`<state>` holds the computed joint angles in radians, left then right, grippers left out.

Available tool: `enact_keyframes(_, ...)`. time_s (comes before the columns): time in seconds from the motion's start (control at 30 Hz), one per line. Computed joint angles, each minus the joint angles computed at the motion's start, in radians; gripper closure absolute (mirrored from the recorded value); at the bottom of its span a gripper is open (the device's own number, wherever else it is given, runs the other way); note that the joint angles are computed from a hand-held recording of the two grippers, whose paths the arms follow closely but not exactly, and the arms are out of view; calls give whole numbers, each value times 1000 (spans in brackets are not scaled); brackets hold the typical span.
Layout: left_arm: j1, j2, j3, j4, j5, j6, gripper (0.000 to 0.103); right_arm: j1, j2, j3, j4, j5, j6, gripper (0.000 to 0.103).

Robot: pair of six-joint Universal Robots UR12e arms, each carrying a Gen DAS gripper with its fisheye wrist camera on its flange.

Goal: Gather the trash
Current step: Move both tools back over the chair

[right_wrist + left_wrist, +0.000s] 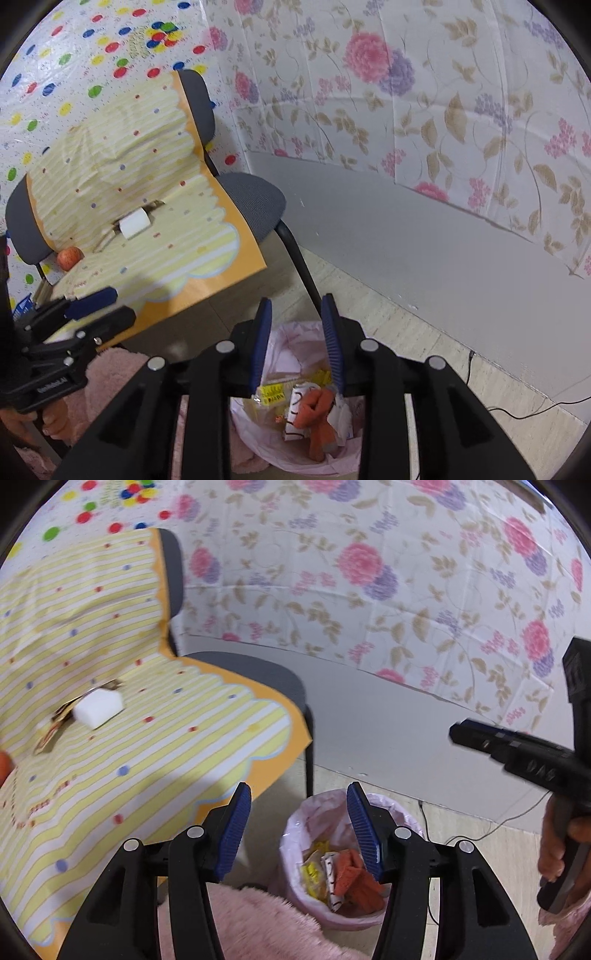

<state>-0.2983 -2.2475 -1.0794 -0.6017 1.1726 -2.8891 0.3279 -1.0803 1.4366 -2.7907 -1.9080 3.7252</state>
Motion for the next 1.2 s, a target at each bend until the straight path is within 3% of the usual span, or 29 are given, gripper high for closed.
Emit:
enact_keyframes(0.17, 19, 22, -29, 32, 34, -33, 48, 16, 23, -59, -20, 27, -71, 75)
enact_keyframes(0.27, 33, 33, -41, 63, 70, -67, 37, 21, 44, -105, -17, 52, -105, 66)
enact_keyframes(0.4, 58, 43, -49, 102, 101, -120, 36, 31, 88, -192, 20, 90, -169, 64)
enact_keyframes(0.6, 88, 37, -34, 154, 224, -162, 36, 41, 168, -341, 100, 150, -245, 60)
enact_keyframes(0.77, 116, 5, 24, 117, 307, -186, 36, 45, 247, -484, 155, 177, -297, 56)
enact_keyframes(0.9, 132, -26, 71, 101, 354, -199, 22, 42, 320, -614, 208, 209, -316, 55)
enact_keyframes(0.97, 136, -50, 109, 85, 380, -198, 22, 40, 357, -682, 242, 218, -325, 54)
enact_keyframes(1.07, 140, -95, 180, 33, 404, -183, 21, 36, 424, -801, 296, 229, -327, 41)
enact_keyframes(1.2, 140, -171, 299, -40, 419, -145, 21, 28, 520, -972, 385, 250, -321, 38)
